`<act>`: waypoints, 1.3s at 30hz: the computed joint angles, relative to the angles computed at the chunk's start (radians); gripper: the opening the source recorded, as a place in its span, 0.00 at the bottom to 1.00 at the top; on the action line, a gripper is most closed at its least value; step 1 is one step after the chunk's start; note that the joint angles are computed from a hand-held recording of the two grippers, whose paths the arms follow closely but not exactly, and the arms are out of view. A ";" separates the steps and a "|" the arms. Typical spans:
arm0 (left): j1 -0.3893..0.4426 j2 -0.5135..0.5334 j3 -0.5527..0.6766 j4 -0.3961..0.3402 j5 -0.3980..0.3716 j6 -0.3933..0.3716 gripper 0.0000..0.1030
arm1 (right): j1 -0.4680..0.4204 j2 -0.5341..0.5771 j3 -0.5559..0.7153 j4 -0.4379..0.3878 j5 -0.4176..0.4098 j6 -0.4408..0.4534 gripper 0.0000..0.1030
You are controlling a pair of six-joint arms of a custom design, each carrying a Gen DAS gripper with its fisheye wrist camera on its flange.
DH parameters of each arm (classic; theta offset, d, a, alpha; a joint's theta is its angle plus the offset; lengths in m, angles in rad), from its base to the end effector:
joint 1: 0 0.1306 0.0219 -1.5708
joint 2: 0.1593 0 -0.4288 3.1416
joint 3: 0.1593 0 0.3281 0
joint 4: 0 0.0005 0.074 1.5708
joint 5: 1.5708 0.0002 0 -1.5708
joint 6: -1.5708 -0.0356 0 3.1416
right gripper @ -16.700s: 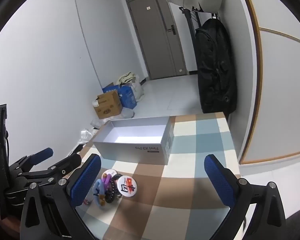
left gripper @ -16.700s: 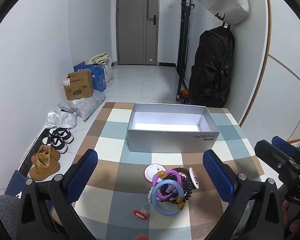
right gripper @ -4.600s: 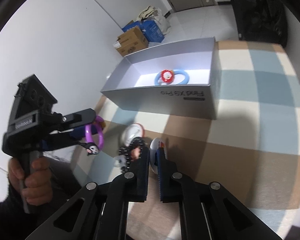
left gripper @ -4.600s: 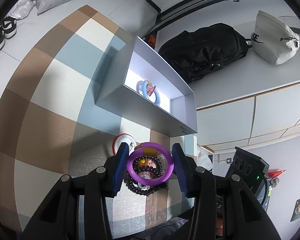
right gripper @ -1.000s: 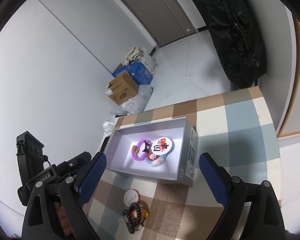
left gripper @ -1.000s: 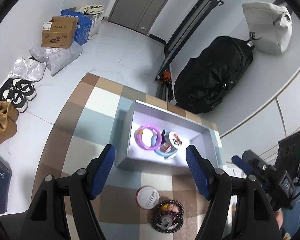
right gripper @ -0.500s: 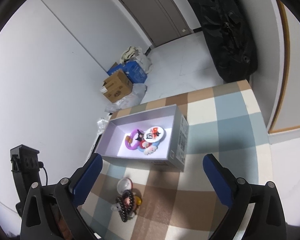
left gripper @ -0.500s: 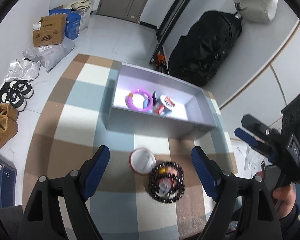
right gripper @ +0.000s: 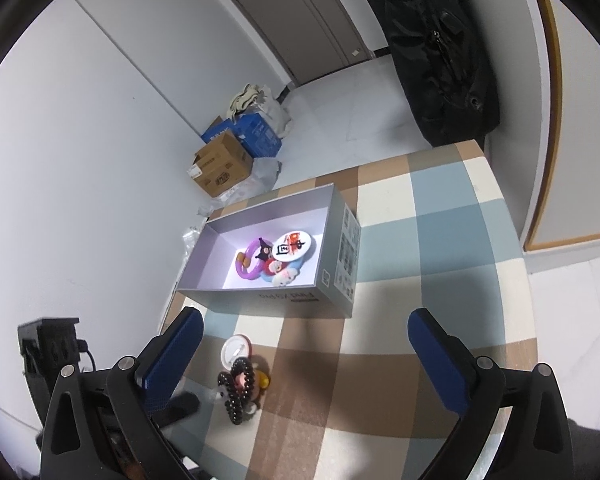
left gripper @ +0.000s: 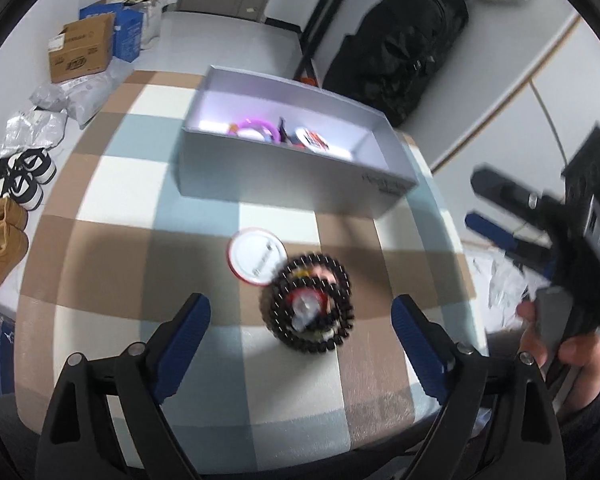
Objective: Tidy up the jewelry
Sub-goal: 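Move the left tool over the black bead bracelet and close on it, then lift the black bead bracelet with the left tool while the right tool grasps the red charm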
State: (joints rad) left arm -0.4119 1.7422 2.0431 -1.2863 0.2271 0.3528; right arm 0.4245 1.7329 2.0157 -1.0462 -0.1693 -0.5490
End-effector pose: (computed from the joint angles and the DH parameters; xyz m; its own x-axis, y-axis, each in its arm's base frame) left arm 0.4863 -0.2217 0.5427 -0.8909 0.0219 -0.4537 0.2091 0.9064 -0.3670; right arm 0.4999 0.2320 0.5534 -0.8072 0.1997 -0.5555 -0.1122 0.8721 0.4764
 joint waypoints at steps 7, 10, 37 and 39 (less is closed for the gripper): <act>-0.028 0.016 0.005 -0.034 -0.058 -0.048 0.86 | 0.001 -0.008 -0.010 0.001 0.002 -0.001 1.00; -0.024 0.011 -0.013 -0.018 -0.049 -0.049 0.86 | -0.001 -0.013 -0.018 0.004 -0.002 -0.004 1.00; -0.009 -0.009 -0.026 0.003 0.023 -0.099 0.39 | 0.002 -0.021 -0.023 -0.004 -0.008 -0.003 1.00; -0.004 -0.007 -0.016 0.001 0.030 -0.094 0.39 | 0.003 -0.021 -0.023 -0.006 -0.008 -0.002 1.00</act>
